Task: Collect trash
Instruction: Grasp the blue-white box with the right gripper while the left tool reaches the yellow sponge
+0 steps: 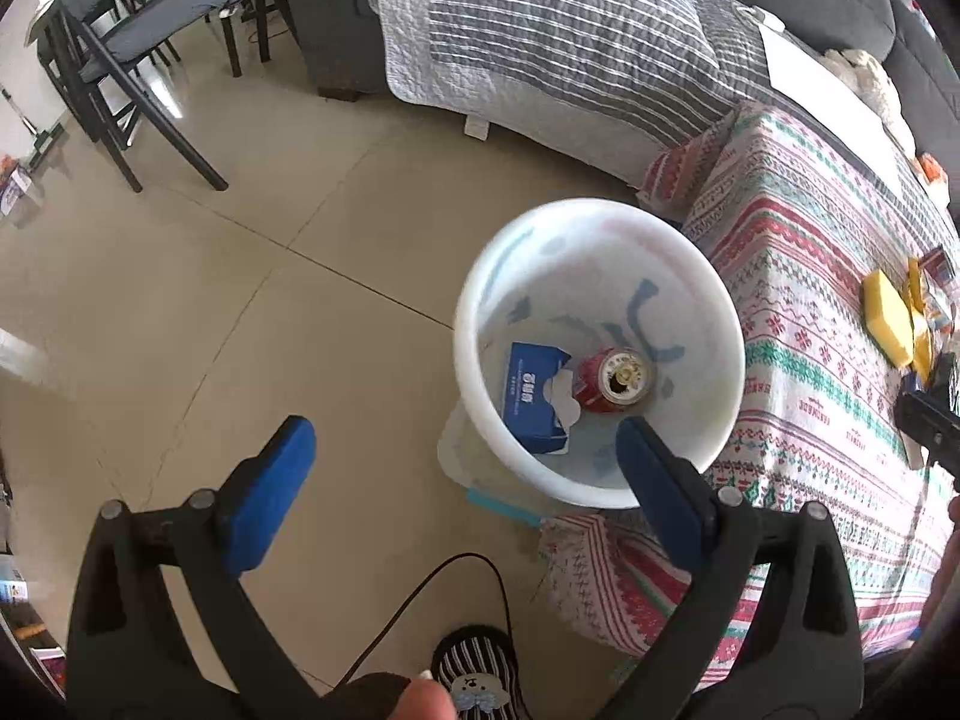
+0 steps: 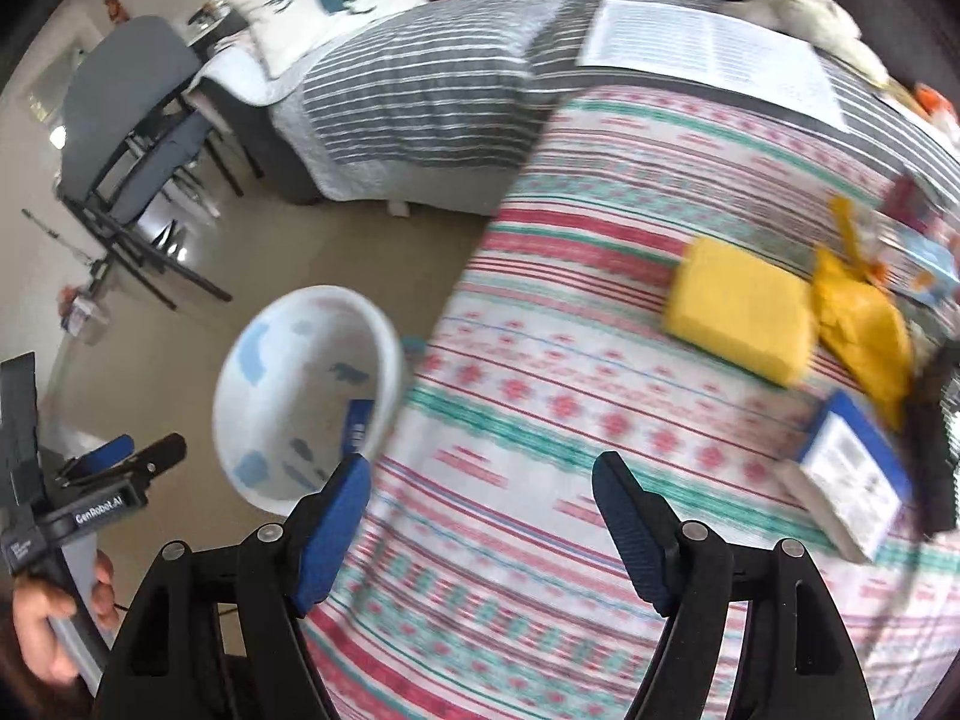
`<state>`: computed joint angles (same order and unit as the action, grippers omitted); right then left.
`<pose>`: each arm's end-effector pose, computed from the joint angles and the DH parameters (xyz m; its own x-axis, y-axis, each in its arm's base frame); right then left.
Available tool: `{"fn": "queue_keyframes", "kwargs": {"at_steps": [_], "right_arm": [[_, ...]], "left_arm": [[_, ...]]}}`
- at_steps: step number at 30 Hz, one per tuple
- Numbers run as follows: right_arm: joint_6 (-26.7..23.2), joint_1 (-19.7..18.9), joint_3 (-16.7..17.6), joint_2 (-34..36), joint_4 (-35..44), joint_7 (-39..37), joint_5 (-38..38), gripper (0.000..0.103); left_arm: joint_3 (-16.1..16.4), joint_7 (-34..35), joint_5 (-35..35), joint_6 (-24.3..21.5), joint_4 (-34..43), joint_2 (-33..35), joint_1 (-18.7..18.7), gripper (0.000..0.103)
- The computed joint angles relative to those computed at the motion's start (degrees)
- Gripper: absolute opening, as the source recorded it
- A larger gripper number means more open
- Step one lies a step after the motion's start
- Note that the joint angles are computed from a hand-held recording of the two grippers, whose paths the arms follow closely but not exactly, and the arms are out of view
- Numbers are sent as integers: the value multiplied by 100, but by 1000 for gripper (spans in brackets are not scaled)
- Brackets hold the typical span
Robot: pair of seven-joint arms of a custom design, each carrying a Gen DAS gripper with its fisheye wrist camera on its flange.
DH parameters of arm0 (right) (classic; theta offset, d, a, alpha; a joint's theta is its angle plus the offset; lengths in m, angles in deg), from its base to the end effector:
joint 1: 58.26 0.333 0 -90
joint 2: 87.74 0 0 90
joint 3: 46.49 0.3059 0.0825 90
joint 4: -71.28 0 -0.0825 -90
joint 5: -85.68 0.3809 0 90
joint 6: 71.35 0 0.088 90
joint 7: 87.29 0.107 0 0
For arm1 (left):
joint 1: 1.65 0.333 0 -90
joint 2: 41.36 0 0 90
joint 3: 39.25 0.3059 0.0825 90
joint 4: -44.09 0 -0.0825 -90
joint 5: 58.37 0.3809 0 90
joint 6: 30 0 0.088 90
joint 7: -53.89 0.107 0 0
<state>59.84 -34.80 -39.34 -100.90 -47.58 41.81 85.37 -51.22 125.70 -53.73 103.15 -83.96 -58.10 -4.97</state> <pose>0.4499 0.2718 0.5663 -0.0925 -0.9653 -0.2442 -0.9184 0.1775 -0.3537 0.4794 -0.1366 0.5184 0.0067 -0.9999 -0.0154 -0.9232 -0.0003 -0.3844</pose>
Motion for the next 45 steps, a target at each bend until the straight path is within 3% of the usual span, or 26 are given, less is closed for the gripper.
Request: {"fn": "queue_keyframes", "kwargs": {"at_steps": [10, 16, 19, 34, 38, 45], "right_arm": [[-209, -407, -233, -1269, -1090, 185, -364, 83], [-446, -666, -445, -1705, -1556, -213, -613, 84], [-609, -752, -482, -1705, -1631, -514, -750, 84], [-273, -853, -698, -1325, -1946, -1904, -470, 84], [-134, -869, -671, -1401, -2006, -2059, -445, 69], [132, -874, -682, -2022, -2273, -1962, -255, 68]], "left_arm": [[-165, 7, 43, -59, 165, 132, -228, 100], [-251, -87, 140, -168, 441, 408, -406, 100], [-287, -150, 233, -218, 597, 558, -505, 100], [-377, -386, 613, -451, 1304, 1269, -1062, 100], [-371, -461, 744, -552, 1500, 1459, -1186, 100], [-401, -506, 830, -551, 2011, 1913, -1494, 100]]}}
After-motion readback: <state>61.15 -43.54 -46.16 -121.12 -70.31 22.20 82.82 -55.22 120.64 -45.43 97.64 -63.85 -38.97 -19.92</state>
